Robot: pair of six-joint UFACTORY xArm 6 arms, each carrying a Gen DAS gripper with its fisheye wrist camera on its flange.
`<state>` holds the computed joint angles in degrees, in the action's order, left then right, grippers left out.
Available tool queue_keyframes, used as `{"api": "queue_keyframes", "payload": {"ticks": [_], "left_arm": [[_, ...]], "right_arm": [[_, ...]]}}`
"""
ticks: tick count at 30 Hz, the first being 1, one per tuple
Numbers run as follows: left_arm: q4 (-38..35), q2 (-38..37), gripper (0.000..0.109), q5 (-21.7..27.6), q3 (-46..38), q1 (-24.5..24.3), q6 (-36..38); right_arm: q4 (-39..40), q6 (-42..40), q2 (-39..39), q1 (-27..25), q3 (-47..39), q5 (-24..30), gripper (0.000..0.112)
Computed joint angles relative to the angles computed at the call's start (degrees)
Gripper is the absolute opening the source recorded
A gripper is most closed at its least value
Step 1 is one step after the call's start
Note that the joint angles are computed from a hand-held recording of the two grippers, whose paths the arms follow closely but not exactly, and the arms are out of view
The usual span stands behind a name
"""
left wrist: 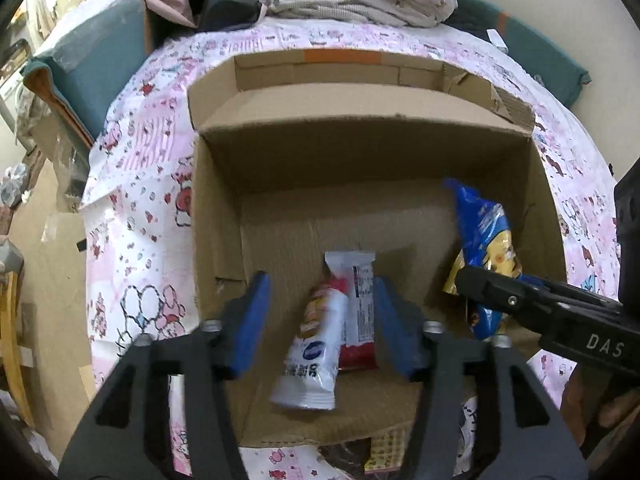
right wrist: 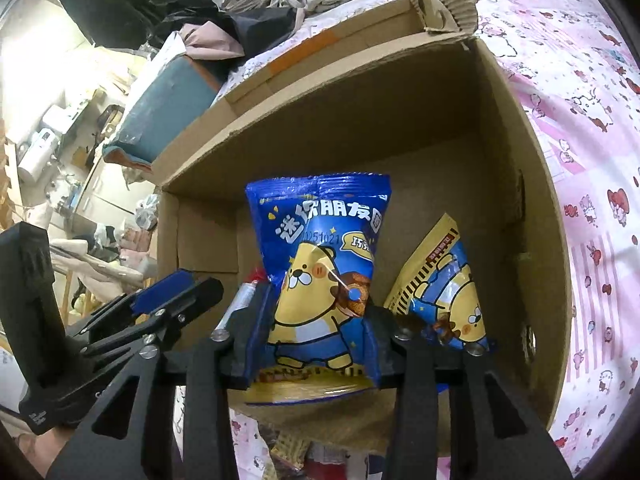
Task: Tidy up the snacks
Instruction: 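Lower the rice cake packet into the box while the right tool lowers the bear bag beside it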
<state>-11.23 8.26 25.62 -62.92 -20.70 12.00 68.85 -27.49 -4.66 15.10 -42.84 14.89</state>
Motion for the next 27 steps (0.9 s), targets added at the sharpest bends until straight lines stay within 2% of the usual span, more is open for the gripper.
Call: {"api": "queue_keyframes", "payload": {"ticks": [3,5,6,16,27], "left_arm": [[-1.0,-0.4,0.079,-0.3,0.2,0.2,0.3],[-1.9,-0.5,0.083,0.0,0.2,0.3,0.8],[-1.9,-0.5,0.083,0.2,0.2,0.4,0.9],[-3.4,-2.3,0.083,-0.4,1.9,0.9,1.1],[-6.1,-7.9,0.083,-0.3,6.7,1.5,1.8]], "right_arm": [[0.5,-0.6,-1.0,1.0,0.7,-2.8,0.068],[1.4,-1.5,-1.5,1.5,0.7,-4.1,0.086],[1.5,-1.4,-1.7,1.9,0.9,-5.2,0.089],[-1.4,2.2,-3.3,1.9,2.7,-6.1,0.089],[-8.3,10.4,-10.7,3.0,9.8,-7.3,0.089]]}}
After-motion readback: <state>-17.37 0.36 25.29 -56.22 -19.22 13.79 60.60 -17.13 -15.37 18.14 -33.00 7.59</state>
